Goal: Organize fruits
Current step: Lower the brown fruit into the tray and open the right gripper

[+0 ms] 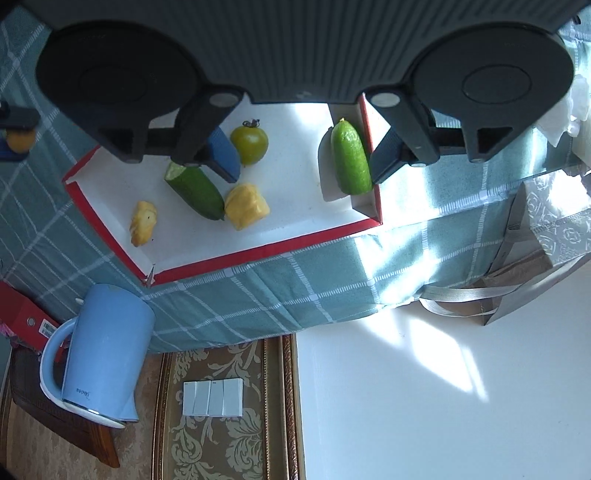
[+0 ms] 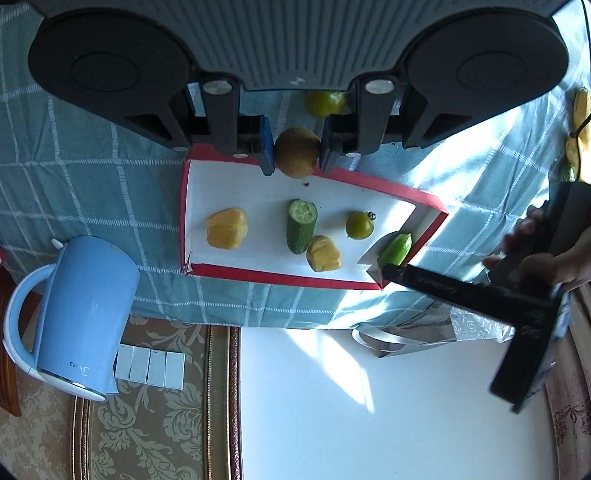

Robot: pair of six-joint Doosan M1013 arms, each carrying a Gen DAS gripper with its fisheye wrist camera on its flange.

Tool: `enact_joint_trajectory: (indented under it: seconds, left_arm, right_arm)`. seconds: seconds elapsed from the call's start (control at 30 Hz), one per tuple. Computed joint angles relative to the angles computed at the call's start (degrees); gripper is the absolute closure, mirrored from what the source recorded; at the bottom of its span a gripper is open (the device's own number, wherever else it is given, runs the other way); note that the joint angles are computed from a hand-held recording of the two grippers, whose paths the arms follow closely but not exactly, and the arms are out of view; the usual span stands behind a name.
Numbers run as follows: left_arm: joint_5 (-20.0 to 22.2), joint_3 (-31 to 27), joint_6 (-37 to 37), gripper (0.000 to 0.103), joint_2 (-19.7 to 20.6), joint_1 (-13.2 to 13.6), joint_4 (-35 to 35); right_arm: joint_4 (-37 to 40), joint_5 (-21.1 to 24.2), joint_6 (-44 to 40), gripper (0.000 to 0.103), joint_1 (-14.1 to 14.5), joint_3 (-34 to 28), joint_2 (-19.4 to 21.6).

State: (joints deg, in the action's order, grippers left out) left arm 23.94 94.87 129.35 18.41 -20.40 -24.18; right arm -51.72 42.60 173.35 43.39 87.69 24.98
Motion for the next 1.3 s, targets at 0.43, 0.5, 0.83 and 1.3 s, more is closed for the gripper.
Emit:
enact_joint_trajectory:
  seconds: [0.43,0.5,0.83,1.3]
  left_arm:
    - [-5.29,15.69,-14.18,0.018,-12.4,-0.1,13.18]
    - [-5.68,16.65,-15.02,0.016,-13.11,-0.15,15.32]
    - [-5.9,16.96,-19.65,0.009,-13.78,-0.11,20.0]
    - [-4.93,18.65,2.67,0.004,-13.34,-2.24,1.15]
  right_arm:
    - [2.51,-1.35,-3.58,0.078,-5.86,-3.31,4.33]
    - [3.27,-1.69,-3.7,0.078,-6.38,-3.44,4.71]
    - [8.69,-2.97,-5.69,0.077,-8.14,-3.68,6.13]
    - [-11.73,-1.89,16.14,0.031,-2.73,4.04,-2.23]
